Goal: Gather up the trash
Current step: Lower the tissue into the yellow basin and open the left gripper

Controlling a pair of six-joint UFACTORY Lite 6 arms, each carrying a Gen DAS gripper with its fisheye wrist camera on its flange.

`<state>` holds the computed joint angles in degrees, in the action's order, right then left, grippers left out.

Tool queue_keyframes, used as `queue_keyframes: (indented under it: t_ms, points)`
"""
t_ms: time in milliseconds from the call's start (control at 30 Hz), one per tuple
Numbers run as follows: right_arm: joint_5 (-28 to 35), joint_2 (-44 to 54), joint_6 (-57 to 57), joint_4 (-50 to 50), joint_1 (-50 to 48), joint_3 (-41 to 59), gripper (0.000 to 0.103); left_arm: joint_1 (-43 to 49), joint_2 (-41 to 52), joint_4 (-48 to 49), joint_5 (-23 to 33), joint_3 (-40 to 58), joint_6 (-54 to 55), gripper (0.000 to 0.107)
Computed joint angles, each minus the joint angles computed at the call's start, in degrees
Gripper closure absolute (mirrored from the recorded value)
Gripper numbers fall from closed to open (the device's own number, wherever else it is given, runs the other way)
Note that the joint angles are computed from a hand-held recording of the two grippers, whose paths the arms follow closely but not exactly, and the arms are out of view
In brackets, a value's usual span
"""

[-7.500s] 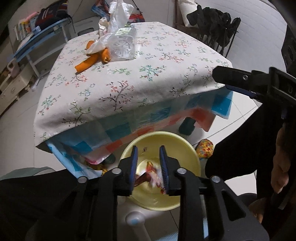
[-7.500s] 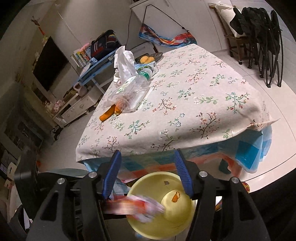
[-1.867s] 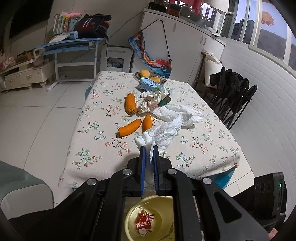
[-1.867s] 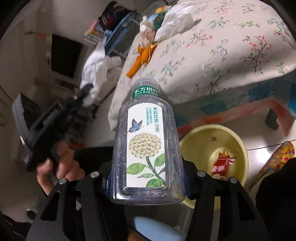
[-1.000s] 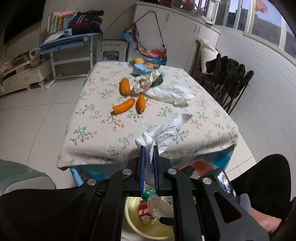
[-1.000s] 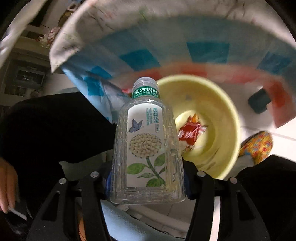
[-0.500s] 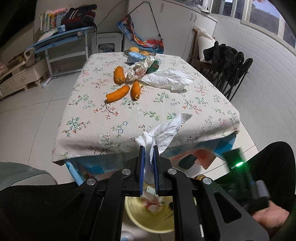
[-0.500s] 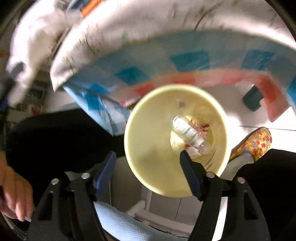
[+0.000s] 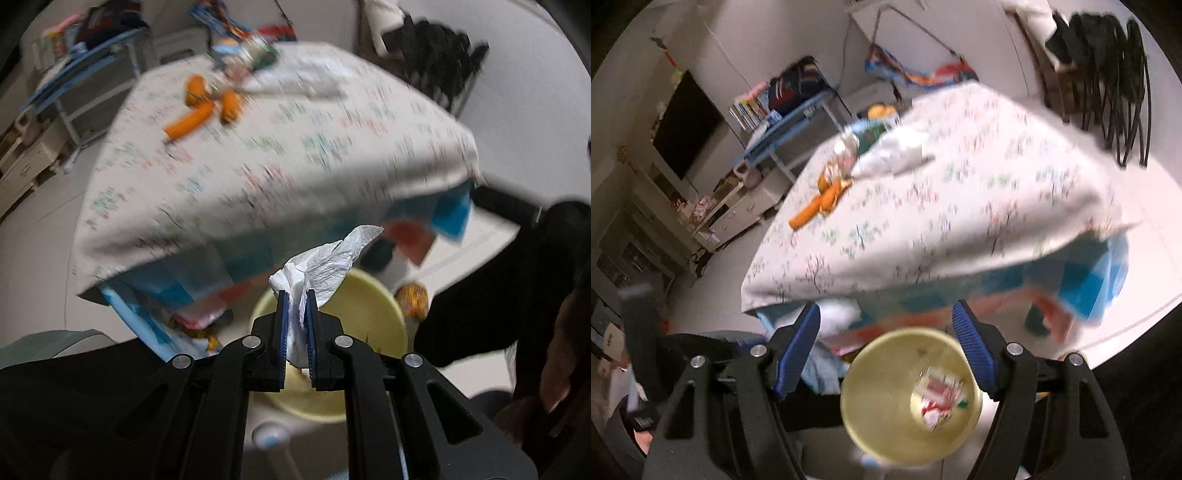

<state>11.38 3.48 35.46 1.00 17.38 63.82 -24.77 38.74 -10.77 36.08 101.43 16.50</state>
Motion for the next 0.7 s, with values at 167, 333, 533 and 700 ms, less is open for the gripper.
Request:
queue_keyframes:
  t_ms: [167,333,533,700]
  points:
    - [-2.37,-0.33,9.09,-8.39,-0.51,-1.50,0.030,-1.30,-1.06,2.71,-1.09,-2.10,-1.22,0.078]
    - [-2.05,-1.03,11.16,-9.98,-0.87,-1.93,0.030,-0.94,-2.24,2.50,-1.87,-2.96,-1.35,0.072]
    - [-1.89,-0.88,13.46,-12.46,-0.28,-1.89,0.029,-1.54,-3.63,3.90,-4.82,-4.22,-2.88,0.065]
    - [-1.76,-1.01,14.40,-13.37,-0.10,-2.04,0.028,-1.75,-5.06,5.81,-7.23,-5.55,-4.71,0.060]
